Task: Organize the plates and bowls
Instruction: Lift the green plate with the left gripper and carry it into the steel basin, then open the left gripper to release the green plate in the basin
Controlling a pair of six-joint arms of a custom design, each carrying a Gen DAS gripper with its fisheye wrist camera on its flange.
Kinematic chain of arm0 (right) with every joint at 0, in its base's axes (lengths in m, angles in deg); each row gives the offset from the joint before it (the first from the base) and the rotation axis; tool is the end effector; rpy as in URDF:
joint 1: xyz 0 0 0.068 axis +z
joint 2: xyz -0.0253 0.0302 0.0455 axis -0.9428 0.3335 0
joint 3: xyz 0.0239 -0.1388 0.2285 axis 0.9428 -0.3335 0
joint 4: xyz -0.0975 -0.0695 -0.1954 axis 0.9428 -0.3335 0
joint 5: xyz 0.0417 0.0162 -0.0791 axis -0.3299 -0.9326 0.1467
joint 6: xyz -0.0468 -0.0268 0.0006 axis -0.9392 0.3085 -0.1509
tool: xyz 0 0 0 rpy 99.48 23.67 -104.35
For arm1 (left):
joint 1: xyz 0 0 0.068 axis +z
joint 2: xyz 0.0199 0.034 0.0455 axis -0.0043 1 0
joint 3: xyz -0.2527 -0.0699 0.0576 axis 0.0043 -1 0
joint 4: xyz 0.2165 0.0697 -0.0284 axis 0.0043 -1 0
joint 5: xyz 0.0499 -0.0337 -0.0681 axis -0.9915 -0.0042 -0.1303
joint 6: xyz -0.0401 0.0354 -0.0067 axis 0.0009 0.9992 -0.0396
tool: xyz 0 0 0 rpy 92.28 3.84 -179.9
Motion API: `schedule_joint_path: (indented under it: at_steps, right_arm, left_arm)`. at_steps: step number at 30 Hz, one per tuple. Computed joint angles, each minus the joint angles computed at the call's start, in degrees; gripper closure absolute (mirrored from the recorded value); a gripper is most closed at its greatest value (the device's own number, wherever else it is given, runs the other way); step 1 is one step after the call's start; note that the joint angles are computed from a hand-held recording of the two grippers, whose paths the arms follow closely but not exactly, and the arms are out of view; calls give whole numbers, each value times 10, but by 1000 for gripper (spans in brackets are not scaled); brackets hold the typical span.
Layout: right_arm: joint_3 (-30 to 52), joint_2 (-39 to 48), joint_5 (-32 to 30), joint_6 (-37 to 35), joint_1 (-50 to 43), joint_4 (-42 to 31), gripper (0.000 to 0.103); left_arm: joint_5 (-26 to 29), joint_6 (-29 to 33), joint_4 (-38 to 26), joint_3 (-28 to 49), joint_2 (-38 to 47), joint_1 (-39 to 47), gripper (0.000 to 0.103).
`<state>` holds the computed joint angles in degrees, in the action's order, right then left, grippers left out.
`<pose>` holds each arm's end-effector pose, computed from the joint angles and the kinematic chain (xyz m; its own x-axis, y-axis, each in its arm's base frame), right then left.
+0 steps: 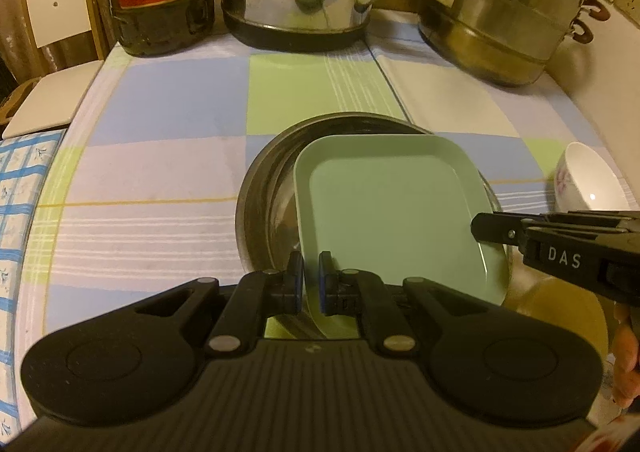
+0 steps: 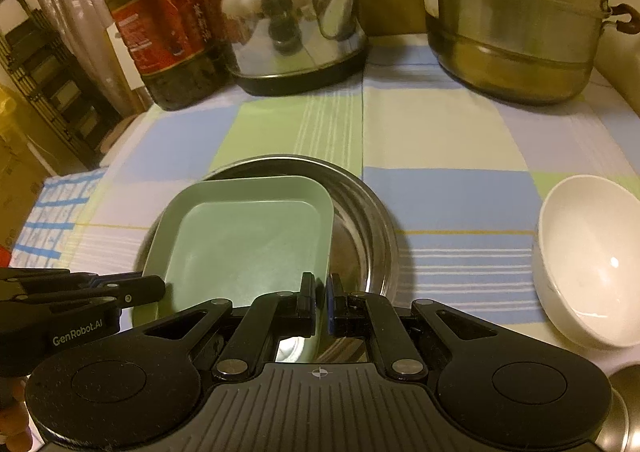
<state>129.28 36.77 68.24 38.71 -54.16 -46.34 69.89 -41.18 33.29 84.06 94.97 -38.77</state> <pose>0.3090 0.0990 0.1948 -0.7984 -0.1244 -0.5892 -0.3219 0.9151 0.2430 0.2888 -0.2161 0.1981 -0.8266 -0.0832 -0.5566 -0.0375 0.9950 -0.0929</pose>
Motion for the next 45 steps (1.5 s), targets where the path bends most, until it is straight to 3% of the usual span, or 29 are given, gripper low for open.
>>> schedule_joint_path:
  at_steps: [17, 27, 30, 32, 33, 36, 45]
  right_arm:
    - [50, 73, 19, -8, 0, -13, 97]
    - [38, 43, -41, 12, -38, -11, 95]
    - [23, 9, -56, 11, -47, -15, 83]
    - [10, -19, -67, 11, -53, -19, 60]
    - [1, -35, -75, 10, -57, -19, 57]
    - [-23, -87, -92, 6, -68, -29, 55]
    - [-81, -236, -169, -26, -116, -120, 52]
  left_arm:
    - [12, 18, -8, 39, 53, 17, 95]
    - [-19, 1, -44, 53, 28, -3, 91]
    - [-24, -18, -59, 47, -1, -15, 86]
    - [-30, -30, -74, 45, -21, -26, 85]
    - [-35, -38, -86, 45, -31, -33, 84]
    - [-48, -68, -117, 45, -57, -55, 78]
    - [-103, -185, -215, 63, -113, -160, 76]
